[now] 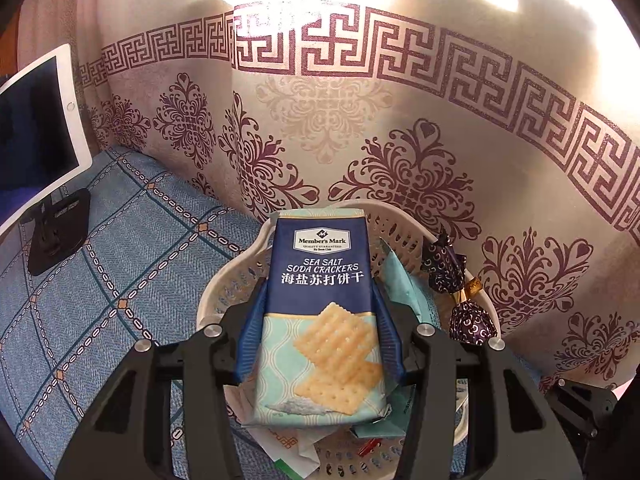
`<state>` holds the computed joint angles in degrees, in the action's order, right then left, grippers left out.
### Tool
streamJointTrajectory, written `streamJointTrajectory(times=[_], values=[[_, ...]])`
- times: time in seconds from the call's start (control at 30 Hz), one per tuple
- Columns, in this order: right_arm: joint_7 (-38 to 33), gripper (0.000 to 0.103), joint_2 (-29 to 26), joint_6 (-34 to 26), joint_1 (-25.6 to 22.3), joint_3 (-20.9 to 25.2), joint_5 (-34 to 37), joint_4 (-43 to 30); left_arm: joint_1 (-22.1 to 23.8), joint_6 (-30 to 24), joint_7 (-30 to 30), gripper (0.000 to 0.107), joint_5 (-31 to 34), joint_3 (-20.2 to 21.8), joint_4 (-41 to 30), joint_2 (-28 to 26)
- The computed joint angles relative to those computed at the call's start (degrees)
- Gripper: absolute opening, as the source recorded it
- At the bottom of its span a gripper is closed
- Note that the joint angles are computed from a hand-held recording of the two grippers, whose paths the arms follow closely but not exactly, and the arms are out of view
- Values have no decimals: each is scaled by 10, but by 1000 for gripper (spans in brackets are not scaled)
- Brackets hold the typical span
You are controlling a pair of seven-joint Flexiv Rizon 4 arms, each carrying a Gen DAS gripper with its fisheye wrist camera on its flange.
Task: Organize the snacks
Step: 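Carry the blue soda cracker pack into the basket and open the left gripper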
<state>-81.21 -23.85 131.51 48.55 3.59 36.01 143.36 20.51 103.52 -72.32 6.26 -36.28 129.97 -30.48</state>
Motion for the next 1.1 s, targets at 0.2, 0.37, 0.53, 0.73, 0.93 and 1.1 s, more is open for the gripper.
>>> streamJointTrajectory(times=[0.2, 0.37, 0.53, 0.73, 0.93, 1.1], values=[[-8, 47, 5, -6, 7, -6, 7, -2, 1, 0, 1, 51, 1, -2, 0, -1], [-20, 47, 13, -11, 19, -13, 24, -3, -11, 5, -8, 61, -5, 12, 0, 3], [-33, 47, 20, -15, 30, -16, 43, -3, -8, 6, -13, 61, -1, 12, 2, 6], [-57, 47, 30, -21, 51, -25, 77, -8, -15, 18, -22, 73, 6, 25, 9, 19], [-78, 47, 35, -26, 59, -24, 100, -14, -8, 33, -36, 85, 18, 26, 18, 31], [-108, 47, 46, -37, 80, -35, 135, -23, -16, 54, -48, 94, 39, 41, 26, 46]])
